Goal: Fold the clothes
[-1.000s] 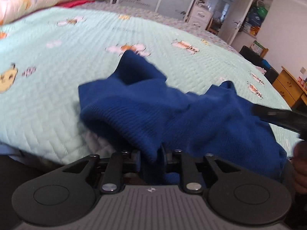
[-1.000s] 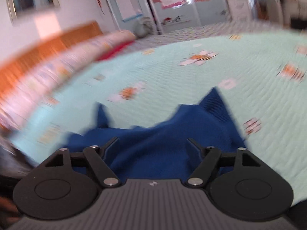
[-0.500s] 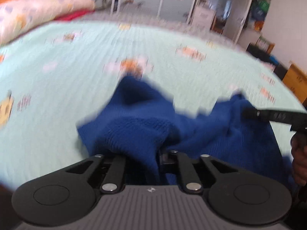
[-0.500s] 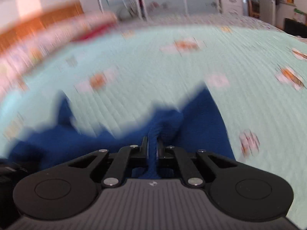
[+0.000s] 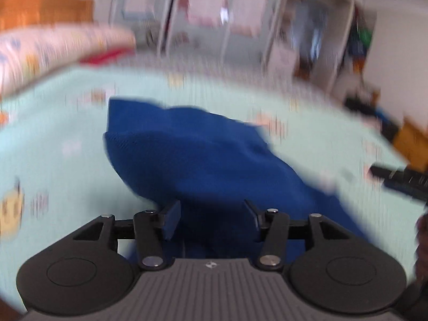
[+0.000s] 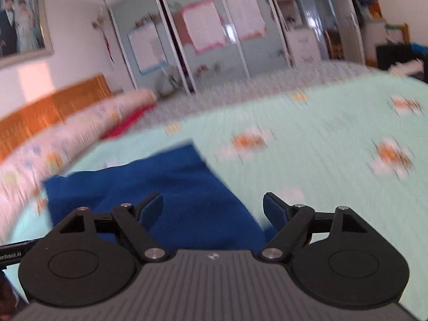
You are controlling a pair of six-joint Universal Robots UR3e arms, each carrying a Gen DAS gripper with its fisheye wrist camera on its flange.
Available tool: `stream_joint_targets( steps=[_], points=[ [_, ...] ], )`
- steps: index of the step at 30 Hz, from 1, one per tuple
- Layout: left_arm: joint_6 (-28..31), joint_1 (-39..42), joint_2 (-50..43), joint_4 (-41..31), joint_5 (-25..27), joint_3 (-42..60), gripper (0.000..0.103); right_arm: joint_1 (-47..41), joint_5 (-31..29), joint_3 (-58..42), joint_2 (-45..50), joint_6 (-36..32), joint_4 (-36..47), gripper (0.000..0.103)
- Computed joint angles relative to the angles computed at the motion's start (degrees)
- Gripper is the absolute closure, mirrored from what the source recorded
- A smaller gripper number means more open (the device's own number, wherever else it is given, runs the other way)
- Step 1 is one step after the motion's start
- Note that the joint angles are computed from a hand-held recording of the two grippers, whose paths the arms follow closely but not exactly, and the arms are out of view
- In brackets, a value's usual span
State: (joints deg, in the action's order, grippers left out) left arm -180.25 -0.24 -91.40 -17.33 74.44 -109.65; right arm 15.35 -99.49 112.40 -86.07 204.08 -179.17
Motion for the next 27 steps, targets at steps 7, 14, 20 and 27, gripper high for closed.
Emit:
stream_joint_targets(
  steps=[7, 14, 20, 27],
  points=[
    [9.8, 4.8, 14.0, -10.0, -8.2, -18.8, 0.039, 4.0, -4.6, 22.5, -16.1, 4.8, 5.6, 0.021],
    [9.0, -2.9, 4.2, 1.3, -2.2, -13.3, 0.09, 11.8, -8.3, 13.0, -4.4, -1.8, 6.6, 0.092],
    [3.6, 1.3, 0.1, 10.6, -1.4, -1.3, 0.091, 7.1, -3.0, -3.8, 0.4, -7.1, 1.5, 0.097],
    [-3.2, 4.2, -3.7, 11.1, 3.8, 10.6, 0.062, 3.7, 0.3, -23.2, 10.6, -3.8, -0.5, 0.029]
  ],
)
